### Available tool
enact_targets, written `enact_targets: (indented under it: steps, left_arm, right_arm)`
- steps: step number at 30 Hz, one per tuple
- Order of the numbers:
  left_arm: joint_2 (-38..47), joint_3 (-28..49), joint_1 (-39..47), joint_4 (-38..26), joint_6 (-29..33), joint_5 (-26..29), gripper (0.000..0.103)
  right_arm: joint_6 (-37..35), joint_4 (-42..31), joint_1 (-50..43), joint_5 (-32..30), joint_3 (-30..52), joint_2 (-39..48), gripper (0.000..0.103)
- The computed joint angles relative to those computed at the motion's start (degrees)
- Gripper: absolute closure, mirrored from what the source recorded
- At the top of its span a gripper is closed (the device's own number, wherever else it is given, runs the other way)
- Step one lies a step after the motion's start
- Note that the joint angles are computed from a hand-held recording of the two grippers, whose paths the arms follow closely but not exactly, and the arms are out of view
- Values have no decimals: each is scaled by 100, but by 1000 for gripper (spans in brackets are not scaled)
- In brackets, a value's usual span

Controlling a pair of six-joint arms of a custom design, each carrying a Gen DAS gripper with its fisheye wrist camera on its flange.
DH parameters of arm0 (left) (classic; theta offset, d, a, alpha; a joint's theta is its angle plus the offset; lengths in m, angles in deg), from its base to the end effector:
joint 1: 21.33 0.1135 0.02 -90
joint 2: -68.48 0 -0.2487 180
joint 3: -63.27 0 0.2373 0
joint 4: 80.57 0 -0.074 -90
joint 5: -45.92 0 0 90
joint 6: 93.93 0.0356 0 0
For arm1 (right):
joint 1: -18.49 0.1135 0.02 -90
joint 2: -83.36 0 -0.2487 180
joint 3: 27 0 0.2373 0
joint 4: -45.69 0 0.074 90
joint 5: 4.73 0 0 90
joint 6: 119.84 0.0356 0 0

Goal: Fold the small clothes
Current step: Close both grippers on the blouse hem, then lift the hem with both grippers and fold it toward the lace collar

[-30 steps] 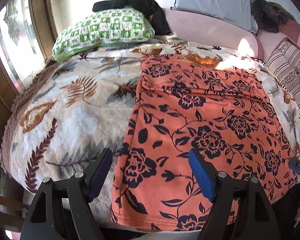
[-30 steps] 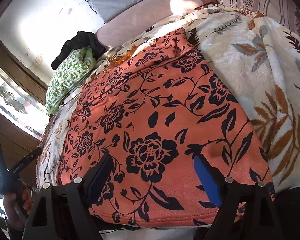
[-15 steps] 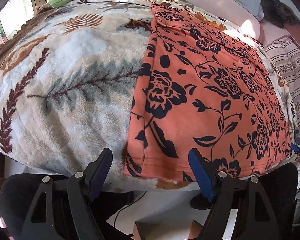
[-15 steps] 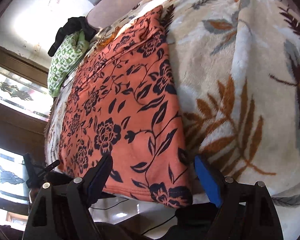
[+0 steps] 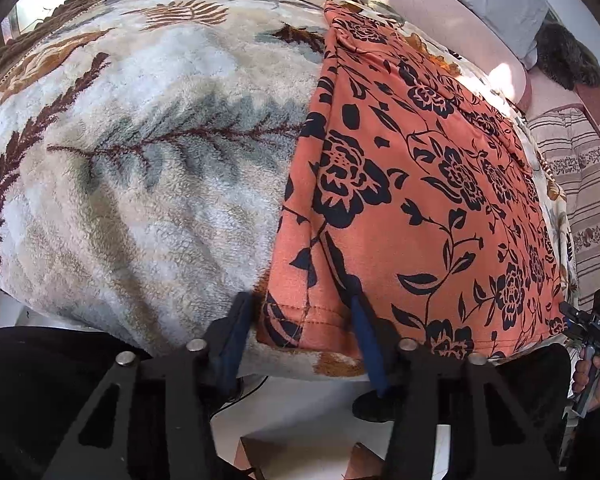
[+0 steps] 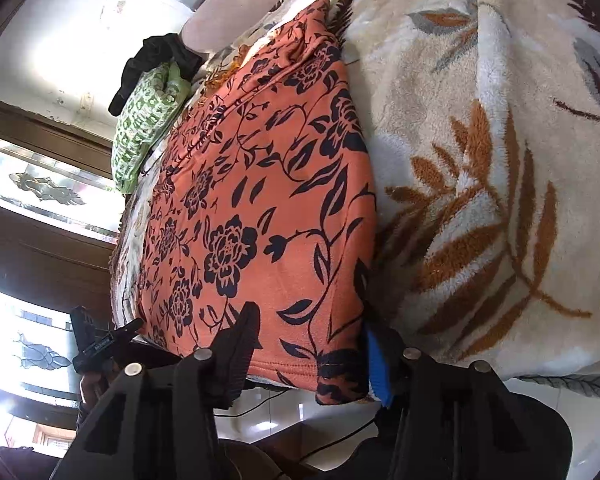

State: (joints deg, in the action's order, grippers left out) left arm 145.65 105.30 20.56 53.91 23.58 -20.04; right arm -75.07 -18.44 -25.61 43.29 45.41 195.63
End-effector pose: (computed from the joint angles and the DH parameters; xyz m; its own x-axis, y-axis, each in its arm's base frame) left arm 0.1408 0.1068 0.1143 -0.9104 -0.2499 -0.3296 -0.1579 0.9465 -0.2816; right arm 0.2120 -0.1723 0.0941 -0.9405 0.1765 -0.2905 -0.0486 0.7761 0.6287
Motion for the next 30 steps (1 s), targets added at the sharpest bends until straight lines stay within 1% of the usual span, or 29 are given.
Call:
enact_targets:
  steps: [1,2,3,5,7,9,10,12,14,16,18,20,23,26,28,30]
  left_arm:
    - [39,20,23,-2,44,-24,77]
    - [186,125,168,-136,233,101,85]
    - [208,164,179,-204,265,153,89]
    - [-27,152,224,-363,375,227,91]
    - [-587,200,368,-807,541,544,91]
    - [-962,398,544,-1298,697,902,91]
    - [-982,483,549,-1362,674,952,91]
    - [-647,546,368,-1074,471,800,91]
    - [-40,495,143,-600,143,417,91]
    - [286,407,50,-355,41,189,91]
    - [163,350,43,-418,116,228,91]
    - [-5,551,-28,-701,136,361,91]
    - [-53,1223,-234,-1174,-33,780,91]
    - [89,2090,-862,-1149,-662,944,91]
    - [390,2879,-1332,-904,-1210,938,91]
    - [925,3797,-1760,-489,-1840,855,91]
  right_arm:
    - [-16,12,10,28,-22,21,60]
    - [-19,81,46,82,-92,-6,70]
    - [-2,163,79,187,-164,-51,73]
    - [66,268,150,354,-255,-150,91]
    - [31,124,125,333,-236,-298,94]
    - [-235,-397,-58,-21,-38,-445,95]
    - [-320,-598,-146,-165,75,-482,95]
    - [-319,-754,-180,-252,261,-394,95]
    - [-89,-547,-80,-83,318,-61,95]
    - [97,-357,-2,73,278,228,95]
    - [44,-488,-95,-99,349,444,95]
    - [-119,-789,-172,-282,525,546,95]
    - [-292,-1376,-117,-588,990,556,95]
    - [-123,-1877,177,-1177,1708,547,95]
    - [403,-1986,524,-1647,2466,645,95]
    - [1409,-1636,969,-1980,3404,808,95]
